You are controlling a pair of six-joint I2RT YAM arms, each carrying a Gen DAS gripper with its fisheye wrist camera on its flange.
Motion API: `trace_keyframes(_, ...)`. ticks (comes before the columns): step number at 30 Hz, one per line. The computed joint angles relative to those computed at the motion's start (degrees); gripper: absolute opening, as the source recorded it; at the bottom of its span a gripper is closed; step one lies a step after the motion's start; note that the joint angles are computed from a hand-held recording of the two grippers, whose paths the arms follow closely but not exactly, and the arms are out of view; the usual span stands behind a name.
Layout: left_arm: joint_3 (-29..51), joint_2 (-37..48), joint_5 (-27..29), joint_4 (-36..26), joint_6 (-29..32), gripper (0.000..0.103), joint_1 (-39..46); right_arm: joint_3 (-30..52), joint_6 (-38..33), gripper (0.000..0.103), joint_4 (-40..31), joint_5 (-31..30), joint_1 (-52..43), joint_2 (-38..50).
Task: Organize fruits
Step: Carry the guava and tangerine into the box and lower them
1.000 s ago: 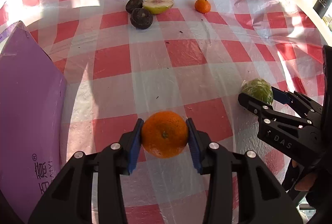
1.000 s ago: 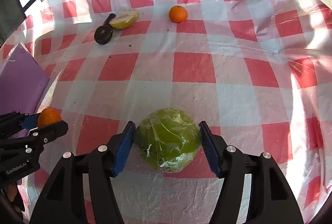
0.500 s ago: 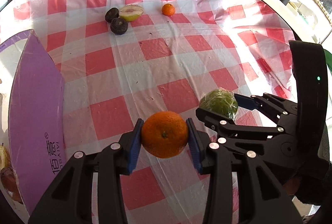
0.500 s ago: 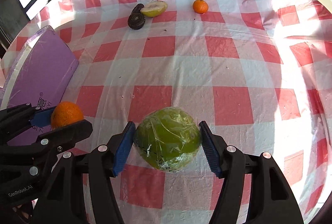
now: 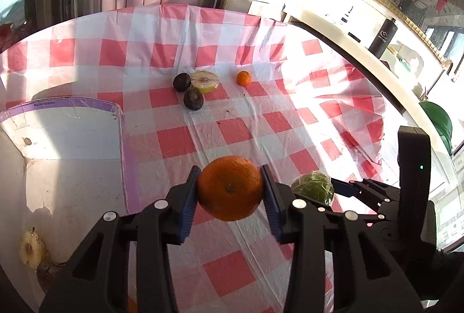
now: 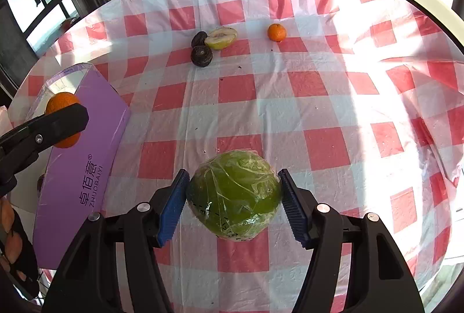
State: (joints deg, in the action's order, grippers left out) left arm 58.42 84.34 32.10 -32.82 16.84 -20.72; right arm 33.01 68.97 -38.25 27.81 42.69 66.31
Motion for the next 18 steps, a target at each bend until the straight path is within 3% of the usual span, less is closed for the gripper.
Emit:
trace_keyframes(4,4.3,2.6,3.9,-2.7,0.5,0.041,8.9,7.7,-1.9,0.062,0.6,1.7,2.9,6.8)
trace_keyframes(8,7.5,6.5,4.2,-4.0,2.0,0.041,15.5,15.5,-4.8,0.062,0.1,3.9,6.0,12.8)
trace_keyframes(18,16.9,20.1,-4.9,-8.4,11.7,0.042,23.8,32.7,-16.5,0.062,3.5,2.9,11.5,27.8)
